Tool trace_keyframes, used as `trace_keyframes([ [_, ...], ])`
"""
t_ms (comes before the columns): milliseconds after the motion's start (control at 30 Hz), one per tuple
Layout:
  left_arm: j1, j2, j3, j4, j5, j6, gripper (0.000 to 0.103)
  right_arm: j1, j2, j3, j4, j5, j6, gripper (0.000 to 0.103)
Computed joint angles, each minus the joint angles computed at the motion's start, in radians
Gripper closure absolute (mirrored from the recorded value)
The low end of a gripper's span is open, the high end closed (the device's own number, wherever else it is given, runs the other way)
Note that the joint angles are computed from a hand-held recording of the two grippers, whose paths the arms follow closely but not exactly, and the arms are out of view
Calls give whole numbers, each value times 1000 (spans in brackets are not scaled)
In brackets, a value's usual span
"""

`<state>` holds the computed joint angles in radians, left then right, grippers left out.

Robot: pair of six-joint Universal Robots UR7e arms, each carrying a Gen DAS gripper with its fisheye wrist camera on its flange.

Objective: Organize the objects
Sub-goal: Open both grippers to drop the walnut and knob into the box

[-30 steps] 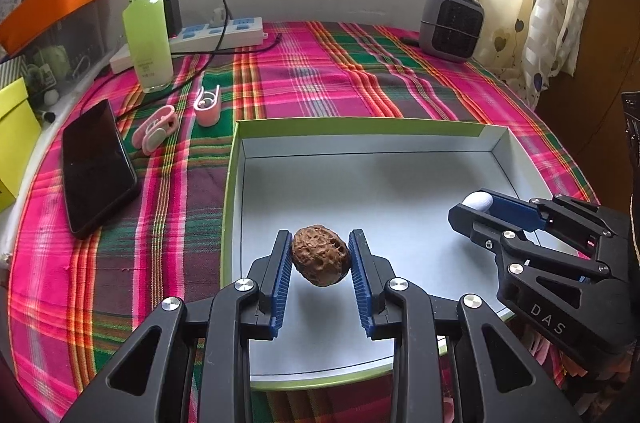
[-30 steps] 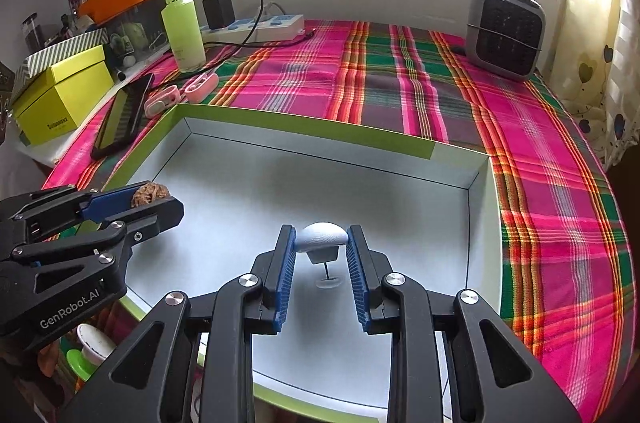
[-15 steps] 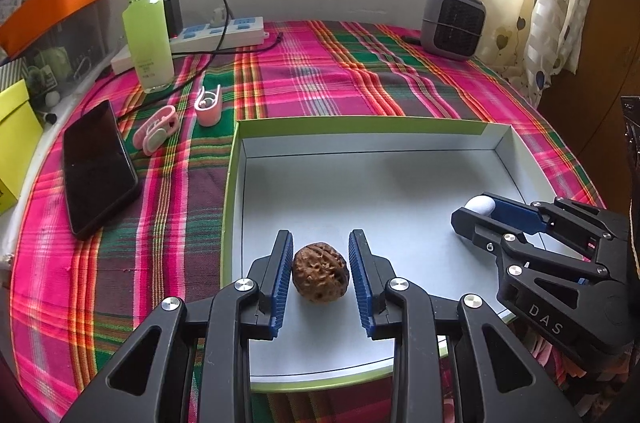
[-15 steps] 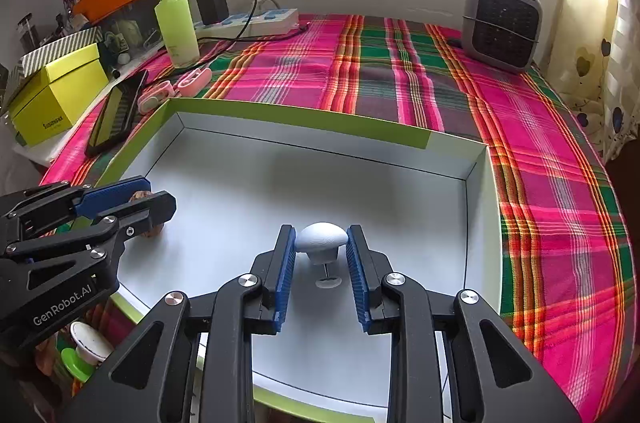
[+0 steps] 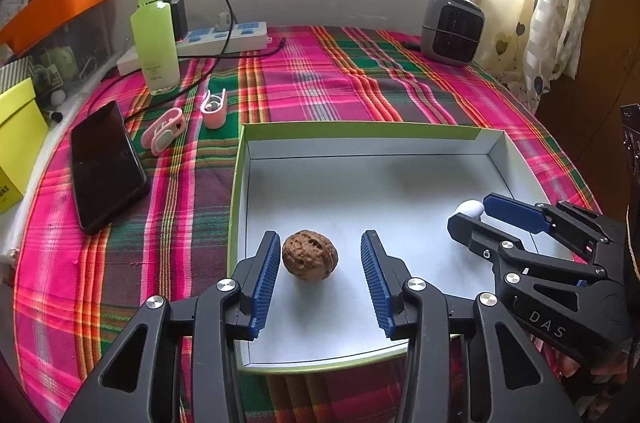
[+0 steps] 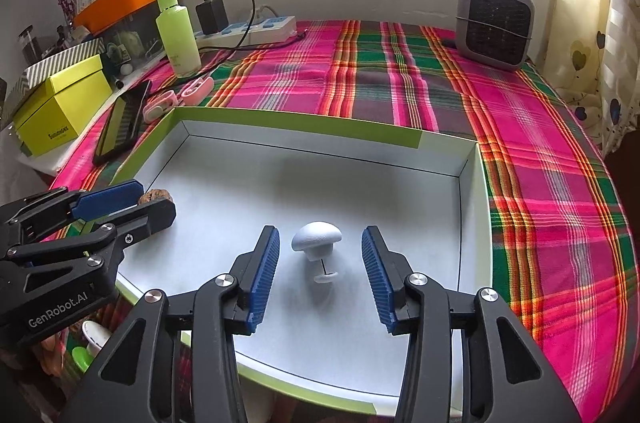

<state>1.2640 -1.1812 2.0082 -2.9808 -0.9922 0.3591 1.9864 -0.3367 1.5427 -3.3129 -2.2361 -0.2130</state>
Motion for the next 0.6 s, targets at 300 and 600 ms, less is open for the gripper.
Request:
trace_keyframes([
  [300,-17,-52,50,-30,-7,-3,61,20,-16,43,-62,1,-11,57],
  [600,-28,-110,106,-41,-15,-17,61,39,-36,101,-128,6,-20,57],
])
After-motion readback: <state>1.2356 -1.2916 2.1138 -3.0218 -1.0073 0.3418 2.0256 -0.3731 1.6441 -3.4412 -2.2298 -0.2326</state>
